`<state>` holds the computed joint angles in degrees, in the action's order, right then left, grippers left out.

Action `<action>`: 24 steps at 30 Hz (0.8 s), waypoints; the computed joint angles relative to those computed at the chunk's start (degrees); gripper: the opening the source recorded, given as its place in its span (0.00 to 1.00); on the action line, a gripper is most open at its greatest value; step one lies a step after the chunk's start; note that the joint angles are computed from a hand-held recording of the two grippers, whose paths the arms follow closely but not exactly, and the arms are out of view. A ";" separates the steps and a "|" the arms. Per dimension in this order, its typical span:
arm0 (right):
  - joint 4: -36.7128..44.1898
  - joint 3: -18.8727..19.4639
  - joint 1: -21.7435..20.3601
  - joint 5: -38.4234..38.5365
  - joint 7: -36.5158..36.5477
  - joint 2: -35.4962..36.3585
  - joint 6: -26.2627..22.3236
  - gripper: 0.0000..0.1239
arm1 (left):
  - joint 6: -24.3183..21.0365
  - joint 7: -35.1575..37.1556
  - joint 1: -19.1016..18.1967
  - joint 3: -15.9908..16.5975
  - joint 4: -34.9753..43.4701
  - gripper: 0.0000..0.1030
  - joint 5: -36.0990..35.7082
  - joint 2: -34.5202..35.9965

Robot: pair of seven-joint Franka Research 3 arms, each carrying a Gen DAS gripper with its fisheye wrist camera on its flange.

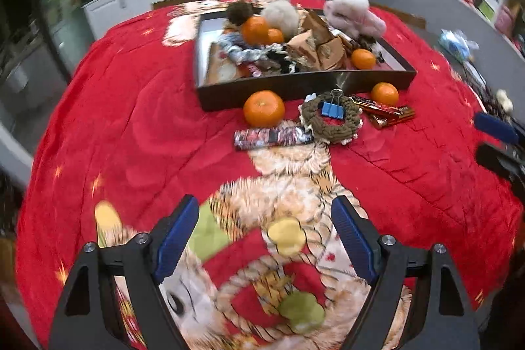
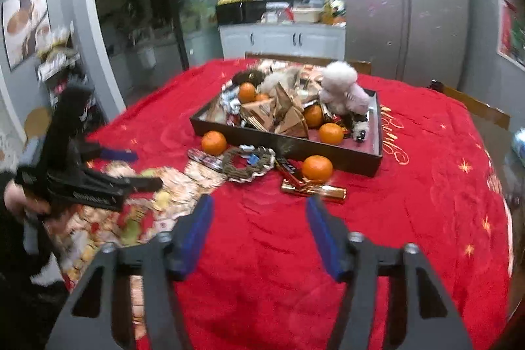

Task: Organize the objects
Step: 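Move both tools toward the loose items in front of the tray, then grasp an orange with the left tool while the right tool grasps another orange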

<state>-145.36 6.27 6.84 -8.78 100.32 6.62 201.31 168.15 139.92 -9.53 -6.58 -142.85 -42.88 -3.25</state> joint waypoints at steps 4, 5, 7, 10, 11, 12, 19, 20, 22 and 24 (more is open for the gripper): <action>5.34 1.84 -4.11 -3.74 2.71 3.19 -5.47 0.42 | -2.30 -6.23 1.89 -0.38 4.85 0.81 5.52 3.94; 6.41 2.71 -5.18 -3.44 2.41 3.99 -6.34 0.42 | -3.31 -7.00 2.60 -0.78 6.11 0.81 6.35 4.88; 8.70 4.52 -7.33 -2.83 1.72 5.61 -8.15 0.42 | -3.73 -7.88 3.86 -1.90 8.49 0.81 7.19 6.96; 12.13 0.58 -3.20 1.72 -1.18 7.84 -10.92 0.42 | -3.16 -10.34 5.40 -3.64 11.20 0.81 10.44 9.74; 13.19 1.32 -4.03 2.38 -1.62 8.68 -11.56 0.42 | -3.24 -10.79 5.97 -4.24 12.10 0.81 11.17 10.57; 14.14 3.38 -6.21 2.78 -1.93 9.62 -11.94 0.42 | -3.12 -10.92 6.59 -4.94 12.84 0.81 11.57 11.31; 18.33 7.01 -9.60 7.85 -5.88 13.53 -14.46 0.42 | -0.67 -8.70 11.11 -10.46 15.90 0.75 12.62 15.40; 18.75 7.78 -10.31 8.56 -6.53 13.96 -14.75 0.42 | -0.48 -9.11 11.32 -10.76 16.25 0.71 13.21 15.88; 19.70 9.64 -11.96 9.98 -7.89 15.00 -15.15 0.42 | -1.20 -10.12 11.79 -11.22 17.38 0.66 14.66 16.96; 20.70 11.16 -13.30 11.32 -9.37 15.98 -15.71 0.42 | -1.99 -10.97 12.34 -11.71 18.20 0.59 15.85 17.89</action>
